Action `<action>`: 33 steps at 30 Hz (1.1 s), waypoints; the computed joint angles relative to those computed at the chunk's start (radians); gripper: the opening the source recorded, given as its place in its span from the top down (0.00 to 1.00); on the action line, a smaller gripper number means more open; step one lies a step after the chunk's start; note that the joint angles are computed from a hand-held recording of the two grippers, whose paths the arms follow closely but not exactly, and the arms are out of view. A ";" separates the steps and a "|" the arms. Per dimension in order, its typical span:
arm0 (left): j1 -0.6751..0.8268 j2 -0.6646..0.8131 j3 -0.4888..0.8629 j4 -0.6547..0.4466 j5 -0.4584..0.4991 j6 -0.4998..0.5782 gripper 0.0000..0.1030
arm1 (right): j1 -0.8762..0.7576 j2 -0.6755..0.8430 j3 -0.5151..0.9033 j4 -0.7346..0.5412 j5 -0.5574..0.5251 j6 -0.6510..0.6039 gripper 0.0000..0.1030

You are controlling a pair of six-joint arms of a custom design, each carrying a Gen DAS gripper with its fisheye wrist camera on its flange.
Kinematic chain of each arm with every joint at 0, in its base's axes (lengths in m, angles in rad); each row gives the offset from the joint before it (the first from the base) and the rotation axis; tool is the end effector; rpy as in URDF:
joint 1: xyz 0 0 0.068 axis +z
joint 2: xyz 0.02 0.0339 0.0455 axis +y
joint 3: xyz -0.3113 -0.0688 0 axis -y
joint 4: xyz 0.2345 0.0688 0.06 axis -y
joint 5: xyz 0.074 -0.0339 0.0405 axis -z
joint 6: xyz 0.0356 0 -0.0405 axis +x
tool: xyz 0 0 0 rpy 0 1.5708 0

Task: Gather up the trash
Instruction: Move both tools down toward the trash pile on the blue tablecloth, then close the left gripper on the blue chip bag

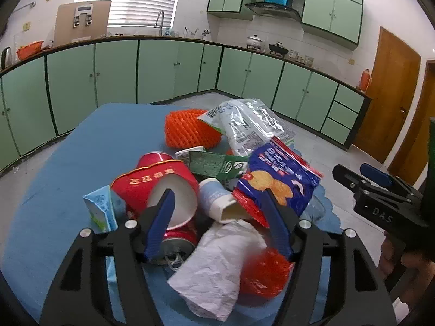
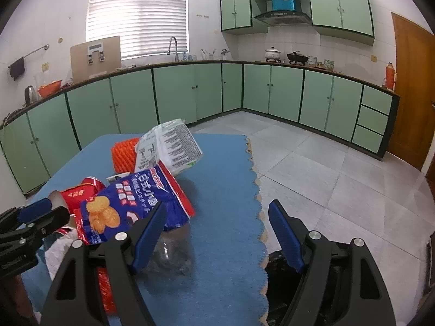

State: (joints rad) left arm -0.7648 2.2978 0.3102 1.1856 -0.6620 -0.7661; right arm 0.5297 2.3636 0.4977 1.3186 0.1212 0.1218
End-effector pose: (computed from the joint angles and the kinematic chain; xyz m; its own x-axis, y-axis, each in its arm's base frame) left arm 0.2012 -0.1627 0.0340 -0.5386 -0.2411 -0.8073 -0.1882 0.9684 -0.1637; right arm 0.2820 0.1602 0.0333 -0.4959 -0.1506 -0.8552 -0.3549 0.9340 0.0413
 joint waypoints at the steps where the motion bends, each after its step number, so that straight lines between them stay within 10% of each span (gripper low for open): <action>1: -0.001 0.007 -0.008 0.019 0.005 0.005 0.37 | -0.003 -0.002 0.006 -0.011 0.001 0.001 0.26; 16: 0.074 0.074 0.139 -0.017 0.135 0.139 0.26 | -0.053 0.035 0.021 -0.001 -0.022 -0.010 0.26; 27: 0.046 0.083 0.149 -0.005 0.120 0.148 0.84 | -0.057 0.047 0.021 0.008 -0.024 -0.008 0.26; 33: 0.017 0.071 0.113 0.041 0.056 0.147 0.95 | -0.048 0.043 0.020 0.005 -0.021 -0.007 0.26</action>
State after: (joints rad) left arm -0.7480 2.3685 0.4231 1.2265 -0.6058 -0.6196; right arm 0.4814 2.4066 0.5174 1.3231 0.1007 0.1144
